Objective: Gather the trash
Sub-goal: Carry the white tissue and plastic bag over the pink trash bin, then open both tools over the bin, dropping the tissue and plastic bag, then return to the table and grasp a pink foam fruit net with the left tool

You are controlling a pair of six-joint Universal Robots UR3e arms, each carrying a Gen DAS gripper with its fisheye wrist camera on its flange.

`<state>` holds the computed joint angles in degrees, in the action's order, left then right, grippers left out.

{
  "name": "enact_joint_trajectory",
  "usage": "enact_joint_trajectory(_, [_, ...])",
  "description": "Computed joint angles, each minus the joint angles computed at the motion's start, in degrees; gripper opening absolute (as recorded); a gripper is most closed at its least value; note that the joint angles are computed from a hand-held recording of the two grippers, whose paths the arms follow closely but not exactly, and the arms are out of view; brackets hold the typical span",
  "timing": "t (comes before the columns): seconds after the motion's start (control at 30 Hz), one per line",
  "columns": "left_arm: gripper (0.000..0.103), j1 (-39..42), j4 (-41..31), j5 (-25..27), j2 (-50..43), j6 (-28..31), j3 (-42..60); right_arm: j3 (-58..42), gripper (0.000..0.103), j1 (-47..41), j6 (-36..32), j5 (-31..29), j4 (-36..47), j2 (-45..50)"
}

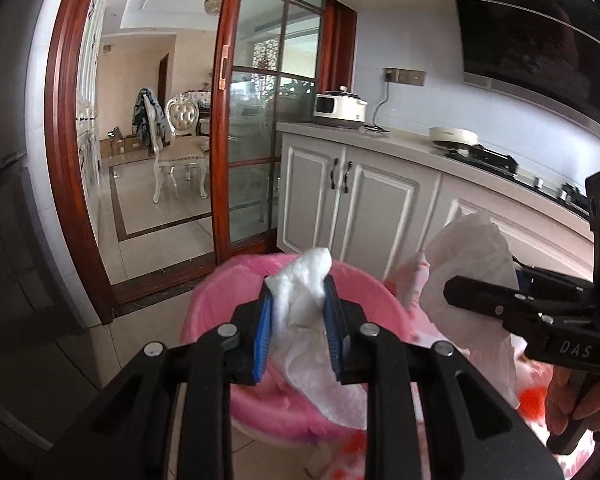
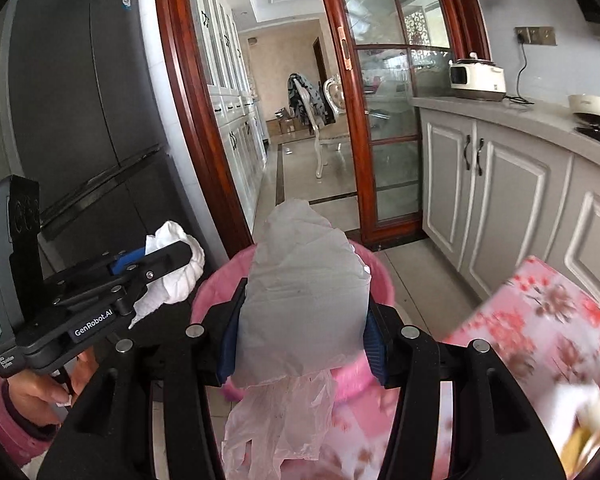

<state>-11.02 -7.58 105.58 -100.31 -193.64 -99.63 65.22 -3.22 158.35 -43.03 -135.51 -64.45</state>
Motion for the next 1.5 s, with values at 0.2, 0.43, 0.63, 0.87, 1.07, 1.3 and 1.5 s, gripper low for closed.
enact_joint_trajectory(0.2, [0.024,4.6,0.5,-2.4,-6.7,-0.4,6.6,-22.0,0.052,3.8,3.6,-0.7,3.6,15.9])
enact_joint_trajectory(0.43, [0.036,7.1,1.6,-2.7,-12.8,-1.8,11.5,-45.9,0.073,4.8,6.4,0.5,12.3,30.9])
enact_joint_trajectory(0.63, [0.051,7.4,2.3,-0.6,-12.0,-2.1,9.6,-35.8,0.073,3.6,6.0,0.7,7.3,25.8])
enact_joint_trajectory(0.87, [0.083,3.2,3.9,6.6,-4.8,-4.6,1.8,-9.1,0.073,0.6,3.0,0.0,-1.2,8.4])
enact_joint_trajectory(1.07, [0.098,-6.6,3.2,18.9,0.5,-7.3,-0.9,14.5,0.077,-5.9,-1.7,2.6,-4.2,-10.2])
enact_joint_trajectory(1.3, [0.098,-19.9,-0.7,28.9,1.8,-11.1,0.1,35.9,0.084,-21.3,-17.6,9.3,9.3,-35.1])
enact_joint_trajectory(1.5, [0.098,-31.5,-6.5,34.3,-3.8,-15.7,7.0,38.7,0.085,-41.7,-45.1,15.5,47.2,-51.7])
